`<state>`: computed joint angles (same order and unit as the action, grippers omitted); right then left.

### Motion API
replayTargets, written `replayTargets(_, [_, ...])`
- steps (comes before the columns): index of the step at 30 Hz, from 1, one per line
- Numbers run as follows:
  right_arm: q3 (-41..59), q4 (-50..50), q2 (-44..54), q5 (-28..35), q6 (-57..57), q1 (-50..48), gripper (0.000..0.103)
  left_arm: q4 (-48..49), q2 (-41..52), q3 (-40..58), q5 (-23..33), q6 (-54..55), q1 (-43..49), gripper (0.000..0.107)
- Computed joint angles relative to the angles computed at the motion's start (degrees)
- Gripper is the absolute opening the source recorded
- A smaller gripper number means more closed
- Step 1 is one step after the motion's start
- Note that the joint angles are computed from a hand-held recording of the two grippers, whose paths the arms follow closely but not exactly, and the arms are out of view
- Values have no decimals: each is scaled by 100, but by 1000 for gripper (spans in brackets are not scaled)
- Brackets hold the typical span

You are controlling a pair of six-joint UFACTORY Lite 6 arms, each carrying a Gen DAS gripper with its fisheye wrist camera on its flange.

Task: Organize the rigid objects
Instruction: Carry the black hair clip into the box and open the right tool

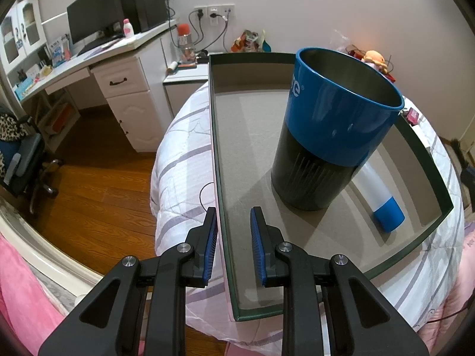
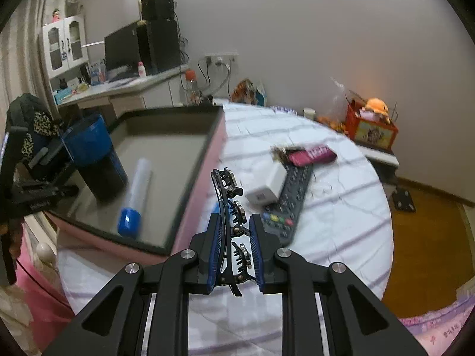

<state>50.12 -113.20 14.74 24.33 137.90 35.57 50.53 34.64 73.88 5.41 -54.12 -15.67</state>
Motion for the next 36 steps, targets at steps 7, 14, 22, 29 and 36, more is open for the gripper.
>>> replayTargets(7, [1046, 535, 459, -111, -912, 252, 20, 119, -31, -49, -60, -79, 36, 21])
replayTargets(14, [2620, 1433, 1729, -644, -2184, 325, 20, 10, -131, -143, -129, 97, 72, 21])
replayTargets(22, [3778, 3148, 2844, -1008, -3956, 207, 20, 59, -157, -161, -147, 72, 79, 21])
replayTargets(29, [4253, 4306, 3246, -634, -5140, 283, 20, -19, -181, -185, -144, 181, 107, 20])
replayTargets(36, [5220, 5601, 3858, 494, -6702, 506, 20, 372, -228, -234, -106, -187, 103, 19])
